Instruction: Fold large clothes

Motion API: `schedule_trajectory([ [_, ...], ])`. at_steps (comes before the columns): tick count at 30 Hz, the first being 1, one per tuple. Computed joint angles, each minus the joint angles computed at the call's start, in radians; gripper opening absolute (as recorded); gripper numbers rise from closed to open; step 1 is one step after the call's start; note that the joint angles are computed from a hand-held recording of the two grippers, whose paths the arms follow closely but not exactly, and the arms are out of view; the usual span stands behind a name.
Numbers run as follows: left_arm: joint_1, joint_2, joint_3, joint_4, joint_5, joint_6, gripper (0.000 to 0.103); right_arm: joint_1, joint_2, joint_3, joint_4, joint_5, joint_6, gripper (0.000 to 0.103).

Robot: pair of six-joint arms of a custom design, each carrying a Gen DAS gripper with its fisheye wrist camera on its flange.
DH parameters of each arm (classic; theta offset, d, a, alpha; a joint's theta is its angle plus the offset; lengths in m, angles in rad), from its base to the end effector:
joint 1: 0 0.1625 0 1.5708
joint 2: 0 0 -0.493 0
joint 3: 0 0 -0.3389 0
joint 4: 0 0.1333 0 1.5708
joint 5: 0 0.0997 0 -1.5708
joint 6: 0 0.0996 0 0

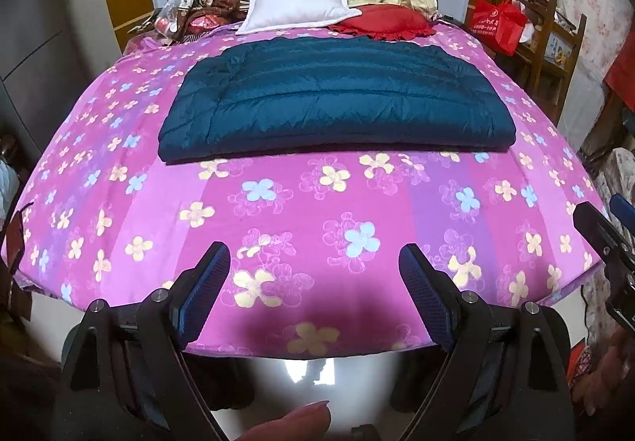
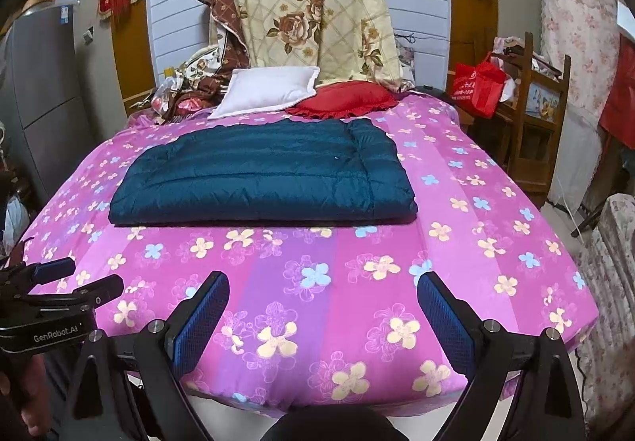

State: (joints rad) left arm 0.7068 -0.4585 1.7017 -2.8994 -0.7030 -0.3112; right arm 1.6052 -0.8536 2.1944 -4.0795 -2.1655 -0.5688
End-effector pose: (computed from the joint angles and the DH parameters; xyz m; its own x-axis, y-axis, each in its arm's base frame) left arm -0.3629 -0.5851 0.0042 -0.6788 0.2297 -0.6975 0.5776 0.7536 -0.3140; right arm 0.0952 -0.5133 0.2634 -0.7052 0.1989 0.6806 -0.4668 0.5923 -0.6568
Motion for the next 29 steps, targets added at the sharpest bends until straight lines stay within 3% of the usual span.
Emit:
schedule_trajectory([
  [29,-0.01,0.009,0.005,-0.059,-0.013,0.041,0.087,0.014,0.007,-0.019,0.016,-0.008,-0.009,0.094],
])
